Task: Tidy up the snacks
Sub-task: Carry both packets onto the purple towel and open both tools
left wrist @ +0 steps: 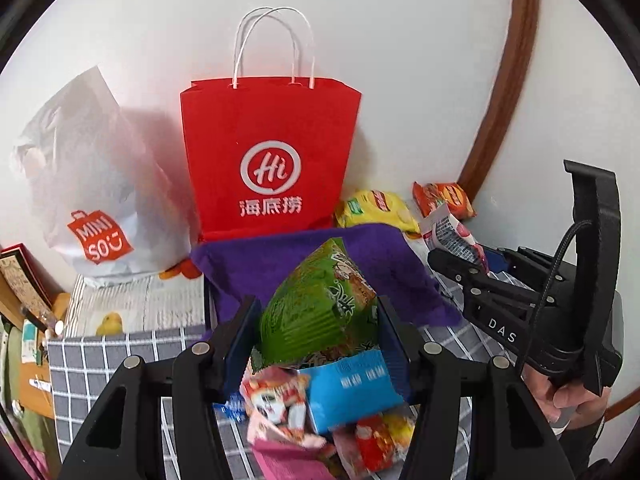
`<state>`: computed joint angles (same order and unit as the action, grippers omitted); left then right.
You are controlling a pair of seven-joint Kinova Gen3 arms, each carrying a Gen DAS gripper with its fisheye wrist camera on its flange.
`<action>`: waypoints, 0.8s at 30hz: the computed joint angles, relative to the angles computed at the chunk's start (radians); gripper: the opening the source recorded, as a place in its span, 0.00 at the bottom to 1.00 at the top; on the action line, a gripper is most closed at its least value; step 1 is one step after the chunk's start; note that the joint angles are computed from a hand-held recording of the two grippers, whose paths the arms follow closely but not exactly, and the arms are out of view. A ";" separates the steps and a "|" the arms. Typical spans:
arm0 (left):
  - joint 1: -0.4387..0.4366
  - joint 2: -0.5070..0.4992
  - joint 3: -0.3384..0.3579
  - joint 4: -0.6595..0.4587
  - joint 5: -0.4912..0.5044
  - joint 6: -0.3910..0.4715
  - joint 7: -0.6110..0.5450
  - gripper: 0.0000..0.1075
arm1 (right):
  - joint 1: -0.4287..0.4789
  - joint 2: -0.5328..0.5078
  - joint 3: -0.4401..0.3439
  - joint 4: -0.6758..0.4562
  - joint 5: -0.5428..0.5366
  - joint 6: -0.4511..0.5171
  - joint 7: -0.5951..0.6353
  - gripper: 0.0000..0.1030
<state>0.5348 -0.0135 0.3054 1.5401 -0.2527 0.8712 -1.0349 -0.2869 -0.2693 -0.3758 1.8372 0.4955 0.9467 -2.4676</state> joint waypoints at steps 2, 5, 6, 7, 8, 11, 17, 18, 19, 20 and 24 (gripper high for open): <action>-0.009 0.024 -0.011 -0.023 0.010 -0.005 -0.012 0.51 | 0.003 0.025 0.024 -0.014 -0.002 -0.019 0.025 0.32; -0.013 0.064 -0.029 -0.062 0.018 -0.005 -0.037 0.51 | 0.005 0.061 0.054 -0.045 0.005 -0.036 0.059 0.32; -0.011 0.078 -0.034 -0.079 0.021 0.002 -0.035 0.51 | 0.005 0.069 0.064 -0.052 0.006 -0.042 0.069 0.32; -0.010 0.091 -0.041 -0.091 0.019 0.001 -0.042 0.51 | 0.006 0.078 0.073 -0.060 0.010 -0.048 0.077 0.32; -0.009 0.104 -0.048 -0.100 0.017 -0.002 -0.049 0.51 | 0.007 0.088 0.082 -0.069 0.014 -0.054 0.084 0.32; -0.003 0.143 -0.070 -0.122 0.004 -0.010 -0.061 0.51 | 0.007 0.114 0.109 -0.073 0.023 -0.087 0.108 0.32; -0.024 0.239 -0.109 -0.174 0.065 0.000 -0.123 0.51 | 0.015 0.174 0.187 -0.037 -0.044 -0.172 0.191 0.32; -0.024 0.252 -0.114 -0.181 0.072 0.002 -0.137 0.51 | 0.020 0.189 0.203 -0.035 -0.068 -0.180 0.214 0.32; -0.027 0.262 -0.118 -0.182 0.080 -0.002 -0.150 0.51 | 0.022 0.203 0.215 -0.042 -0.088 -0.176 0.239 0.32; -0.034 0.270 -0.122 -0.178 0.096 -0.009 -0.165 0.51 | 0.025 0.215 0.225 -0.043 -0.099 -0.176 0.256 0.32; -0.053 0.305 -0.135 -0.183 0.143 0.001 -0.203 0.51 | 0.037 0.233 0.250 -0.030 -0.108 -0.193 0.283 0.32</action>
<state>0.4820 0.2914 0.1703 1.3571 -0.1096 0.8722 -1.2376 -0.2498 -0.0359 -0.1261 1.8073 0.3875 0.7542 -2.1842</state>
